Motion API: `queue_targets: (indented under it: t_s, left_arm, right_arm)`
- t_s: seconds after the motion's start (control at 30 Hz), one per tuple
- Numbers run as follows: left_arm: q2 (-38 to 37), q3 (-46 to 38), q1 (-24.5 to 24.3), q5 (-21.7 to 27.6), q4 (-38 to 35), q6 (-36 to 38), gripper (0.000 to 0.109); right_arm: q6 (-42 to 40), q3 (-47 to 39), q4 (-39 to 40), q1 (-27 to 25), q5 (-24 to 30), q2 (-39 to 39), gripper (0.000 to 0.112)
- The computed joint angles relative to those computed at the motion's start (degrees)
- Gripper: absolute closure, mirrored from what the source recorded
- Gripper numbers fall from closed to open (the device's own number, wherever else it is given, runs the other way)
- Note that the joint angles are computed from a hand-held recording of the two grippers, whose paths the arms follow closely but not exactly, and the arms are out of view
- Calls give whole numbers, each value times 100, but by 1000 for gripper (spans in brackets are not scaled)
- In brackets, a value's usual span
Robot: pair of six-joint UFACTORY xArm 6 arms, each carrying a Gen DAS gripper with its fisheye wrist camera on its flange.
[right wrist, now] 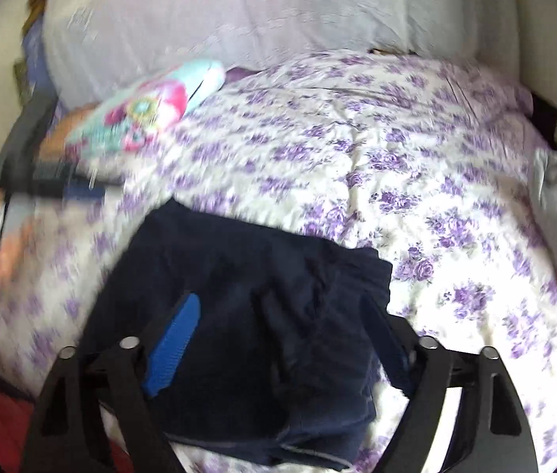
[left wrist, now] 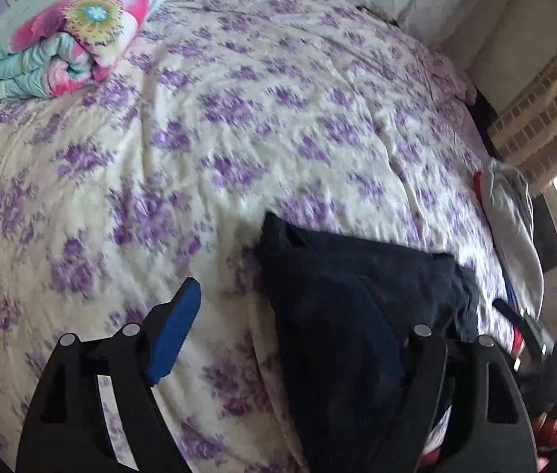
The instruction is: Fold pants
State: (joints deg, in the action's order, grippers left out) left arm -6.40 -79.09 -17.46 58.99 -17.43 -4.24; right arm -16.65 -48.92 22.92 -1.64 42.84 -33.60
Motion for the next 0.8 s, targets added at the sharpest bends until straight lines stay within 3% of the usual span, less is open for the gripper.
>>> queue_targets:
  t_s: [0.1, 0.13, 0.2, 0.27, 0.5, 0.6, 0.63, 0.7, 0.8]
  left_arm:
    - [-210, 572, -436, 111, 315, -37, 27]
    - [-252, 777, -559, 123, 503, -105, 17]
    - [-450, 1403, -660, -346, 601, -375, 9]
    - [-602, 1676, -599, -655, 343, -372, 9]
    - [-928, 1683, -462, -69, 227, -771, 11]
    - [-1084, 1898, -391, 1, 2, -720, 10]
    - [-1074, 1922, -332, 16, -126, -705, 9]
    - [-1067, 1963, -241, -31, -297, -691, 9]
    - [-1005, 1853, -328, 49, -86, -841, 9]
  right_arm:
    - [375, -678, -42, -147, 620, 824, 39]
    - [599, -847, -438, -100, 792, 1105, 39]
    - [525, -790, -686, -29, 580, 1388, 34]
    - [469, -770, -723, -23, 482, 1403, 32]
    - [-376, -333, 100, -457, 535, 309, 31]
    - [-314, 23, -693, -475, 1006, 51, 30]
    - [-334, 148, -616, -573, 1248, 87, 29]
    - [-195, 259, 257, -1034, 1597, 195, 20]
    - [-507, -89, 1134, -1538, 2111, 515, 20]
